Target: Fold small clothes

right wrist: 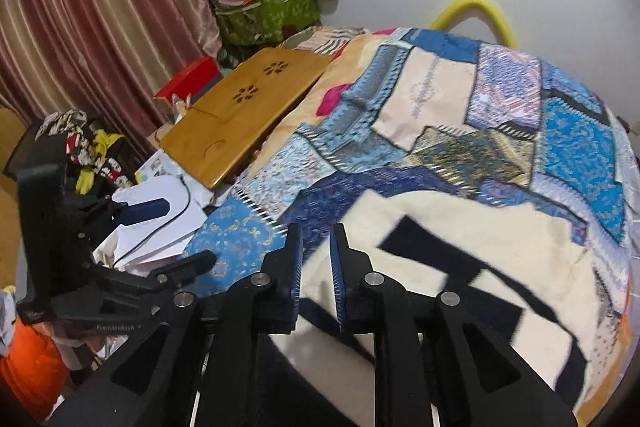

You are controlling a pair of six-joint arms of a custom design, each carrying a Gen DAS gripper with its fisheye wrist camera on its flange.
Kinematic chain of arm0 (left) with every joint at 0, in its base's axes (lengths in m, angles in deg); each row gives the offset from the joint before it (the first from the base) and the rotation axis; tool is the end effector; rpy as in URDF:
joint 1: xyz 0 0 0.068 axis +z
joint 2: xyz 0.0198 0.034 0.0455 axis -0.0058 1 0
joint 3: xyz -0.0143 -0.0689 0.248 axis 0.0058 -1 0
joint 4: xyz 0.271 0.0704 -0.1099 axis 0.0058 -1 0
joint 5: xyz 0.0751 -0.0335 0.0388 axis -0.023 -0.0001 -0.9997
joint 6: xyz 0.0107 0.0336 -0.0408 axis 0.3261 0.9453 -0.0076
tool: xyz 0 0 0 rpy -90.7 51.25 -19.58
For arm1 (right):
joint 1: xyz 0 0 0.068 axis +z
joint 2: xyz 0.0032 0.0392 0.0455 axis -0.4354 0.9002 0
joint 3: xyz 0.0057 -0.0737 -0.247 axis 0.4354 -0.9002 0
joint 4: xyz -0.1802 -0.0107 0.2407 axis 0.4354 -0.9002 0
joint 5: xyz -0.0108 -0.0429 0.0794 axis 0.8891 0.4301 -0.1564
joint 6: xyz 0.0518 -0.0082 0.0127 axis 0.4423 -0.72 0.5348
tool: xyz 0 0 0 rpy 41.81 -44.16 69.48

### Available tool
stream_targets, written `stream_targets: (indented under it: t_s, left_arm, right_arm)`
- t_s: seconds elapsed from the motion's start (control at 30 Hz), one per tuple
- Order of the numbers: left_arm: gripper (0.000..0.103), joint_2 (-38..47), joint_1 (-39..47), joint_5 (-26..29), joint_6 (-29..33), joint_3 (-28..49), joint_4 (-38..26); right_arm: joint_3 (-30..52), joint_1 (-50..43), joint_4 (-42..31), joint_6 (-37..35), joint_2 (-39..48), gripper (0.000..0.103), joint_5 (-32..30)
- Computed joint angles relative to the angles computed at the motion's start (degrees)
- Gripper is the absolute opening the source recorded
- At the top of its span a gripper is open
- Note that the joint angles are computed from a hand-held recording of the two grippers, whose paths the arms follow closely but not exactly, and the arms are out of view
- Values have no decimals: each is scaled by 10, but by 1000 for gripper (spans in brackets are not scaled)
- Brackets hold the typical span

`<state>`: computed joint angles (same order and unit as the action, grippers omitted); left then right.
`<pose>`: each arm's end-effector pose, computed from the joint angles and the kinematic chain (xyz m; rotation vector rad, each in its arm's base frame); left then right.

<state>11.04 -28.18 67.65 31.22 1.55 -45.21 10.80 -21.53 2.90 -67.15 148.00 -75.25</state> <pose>0.3225 -0.1684 0.1158 0.4037 2.5248 -0.1822 0.2607 0.0306 0.1875 -0.2436 2.4717 0.4172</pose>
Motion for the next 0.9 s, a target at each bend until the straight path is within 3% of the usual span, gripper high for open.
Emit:
stream_targets:
  t_s: [0.23, 0.47, 0.67, 0.9]
  left_arm:
    - [87, 31, -31, 5, -11, 44, -16]
    - [87, 90, -69, 10, -30, 116, -41]
    - [87, 158, -88, 11, -57, 183, -69]
    - [87, 241, -82, 41, -103, 260, -110]
  right_arm:
    - [1, -130, -92, -84, -109, 24, -5]
    - [33, -363, -195, -228, -173, 32, -73]
    - [57, -580, -262, -389, -145, 38, -140]
    - [38, -701, -248, -488, -66, 44, -135]
